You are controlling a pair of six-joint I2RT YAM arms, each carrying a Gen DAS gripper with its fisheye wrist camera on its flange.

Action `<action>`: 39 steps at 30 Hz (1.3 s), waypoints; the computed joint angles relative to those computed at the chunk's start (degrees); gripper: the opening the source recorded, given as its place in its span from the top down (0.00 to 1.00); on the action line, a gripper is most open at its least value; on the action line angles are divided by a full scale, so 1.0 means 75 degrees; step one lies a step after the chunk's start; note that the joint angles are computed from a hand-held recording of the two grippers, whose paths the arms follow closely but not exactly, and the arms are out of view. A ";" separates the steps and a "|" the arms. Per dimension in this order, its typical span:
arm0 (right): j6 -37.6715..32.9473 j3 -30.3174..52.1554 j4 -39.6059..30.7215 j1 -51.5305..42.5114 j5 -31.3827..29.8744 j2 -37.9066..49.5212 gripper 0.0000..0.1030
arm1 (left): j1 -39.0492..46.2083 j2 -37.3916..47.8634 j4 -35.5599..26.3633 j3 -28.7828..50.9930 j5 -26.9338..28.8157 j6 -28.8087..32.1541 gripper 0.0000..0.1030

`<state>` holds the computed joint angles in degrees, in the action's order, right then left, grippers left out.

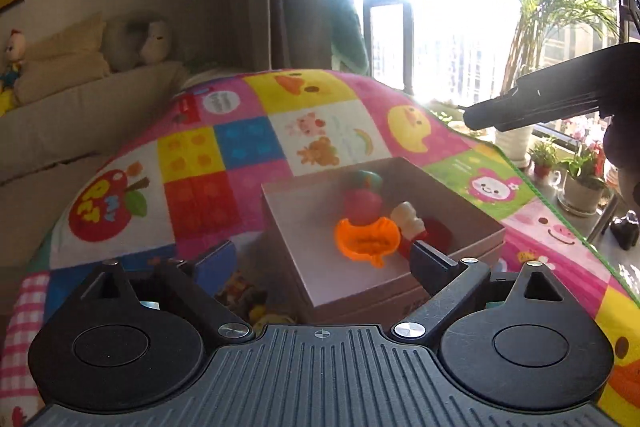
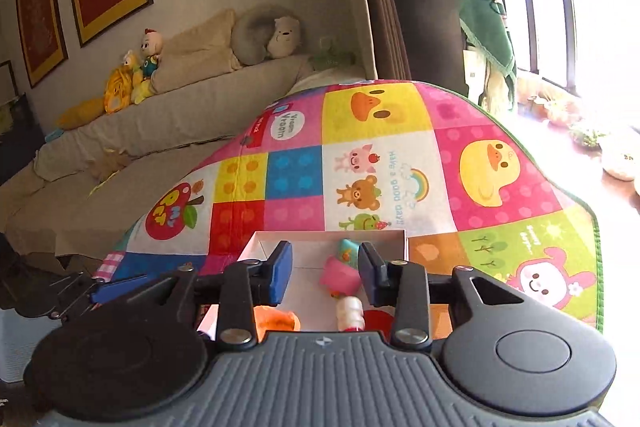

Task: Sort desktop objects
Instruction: 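Drop the orange cup toy into the box with the left gripper while the right drops the bottle in, then grasp the blue tissue pack with the left gripper while the right approaches the yellow keychain toy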

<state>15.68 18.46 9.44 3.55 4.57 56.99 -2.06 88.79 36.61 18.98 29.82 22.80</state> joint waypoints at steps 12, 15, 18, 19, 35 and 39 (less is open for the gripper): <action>0.0069 -0.1029 0.1584 0.4662 0.3333 0.1835 0.45 | 0.2718 0.1930 0.2088 -0.0910 -0.0005 0.0833 0.03; 0.0073 -0.0348 0.2547 0.5923 0.4121 0.3908 0.46 | 0.3177 0.2301 0.2367 -0.0613 -0.0120 0.0296 0.03; -0.0464 0.0726 0.3063 0.6609 0.5150 0.5877 0.48 | 0.3651 0.2625 0.1971 -0.0112 0.0036 -0.0141 0.03; -0.0872 0.1157 0.3124 0.6718 0.5447 0.6436 0.49 | 0.3766 0.2741 0.1830 0.0010 0.0100 -0.0171 0.03; -0.0573 0.6519 -0.2425 0.3843 0.2403 0.8032 0.80 | 0.4558 0.2997 0.1115 0.0444 0.1621 -0.0487 0.01; -0.0863 0.7509 -0.3056 0.3765 0.2629 0.8817 0.82 | 0.4594 0.3001 0.0968 0.0521 0.1704 -0.0515 0.01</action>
<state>9.21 74.78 -13.49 31.79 24.29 123.12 32.40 111.30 43.87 22.89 42.61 18.94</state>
